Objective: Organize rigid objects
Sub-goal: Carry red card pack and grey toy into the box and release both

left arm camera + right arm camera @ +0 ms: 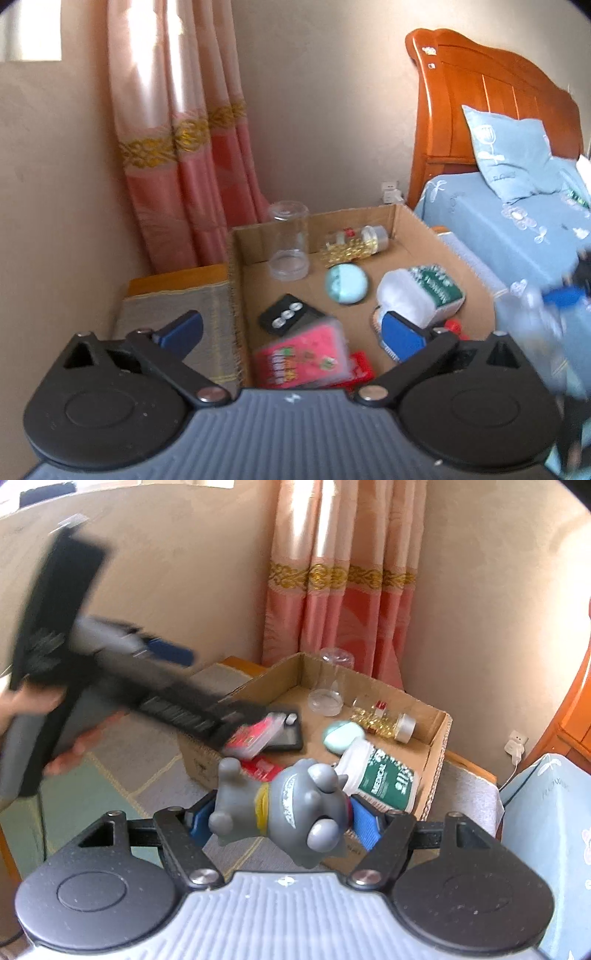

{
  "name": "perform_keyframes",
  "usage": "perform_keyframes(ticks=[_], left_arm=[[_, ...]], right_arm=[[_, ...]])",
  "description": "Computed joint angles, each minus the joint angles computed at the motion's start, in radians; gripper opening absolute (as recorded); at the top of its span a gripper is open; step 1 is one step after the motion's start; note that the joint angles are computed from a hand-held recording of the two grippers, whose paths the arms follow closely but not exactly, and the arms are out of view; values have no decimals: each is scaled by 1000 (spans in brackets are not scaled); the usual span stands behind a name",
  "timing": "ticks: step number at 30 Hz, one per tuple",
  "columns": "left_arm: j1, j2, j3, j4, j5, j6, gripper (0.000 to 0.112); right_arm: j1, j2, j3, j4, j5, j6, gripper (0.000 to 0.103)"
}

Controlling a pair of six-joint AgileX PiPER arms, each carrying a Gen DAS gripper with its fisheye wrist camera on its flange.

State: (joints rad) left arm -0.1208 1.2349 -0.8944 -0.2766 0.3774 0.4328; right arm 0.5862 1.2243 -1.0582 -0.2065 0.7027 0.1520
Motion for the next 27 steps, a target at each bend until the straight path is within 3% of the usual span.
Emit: perform_keyframes(ticks=[3,6,9,14,16,19,21,23,27], left_arm=[[-23,-81,73,229,-38,-186,102],[-14,-151,130,320,-31,-265,102],[22,-203,168,276,-11,-250,102],[39,-275,218,350,17,-351,102],[70,-299,223,271,36,-273,102],[90,-317,230,219,43,-223,102],[86,-323,233,235,42,-239,102],[88,-310,224,220,37,-226,102],[73,-299,211,242,41,-276,102]], right_arm=[[-44,41,-45,51,-4,-35,78],[-87,124,-127,109,9,-49,78],[-87,227,-220,94,24,0,78],[-87,439,-418,81,79,105,78],[-72,499,-480,29,94,175,78],[-59,556,-544,-28,131,241,88],[-52,546,-539,-51,134,264,103],[-51,504,-495,-52,116,283,103],[-32,447,-478,-81,190,331,103]])
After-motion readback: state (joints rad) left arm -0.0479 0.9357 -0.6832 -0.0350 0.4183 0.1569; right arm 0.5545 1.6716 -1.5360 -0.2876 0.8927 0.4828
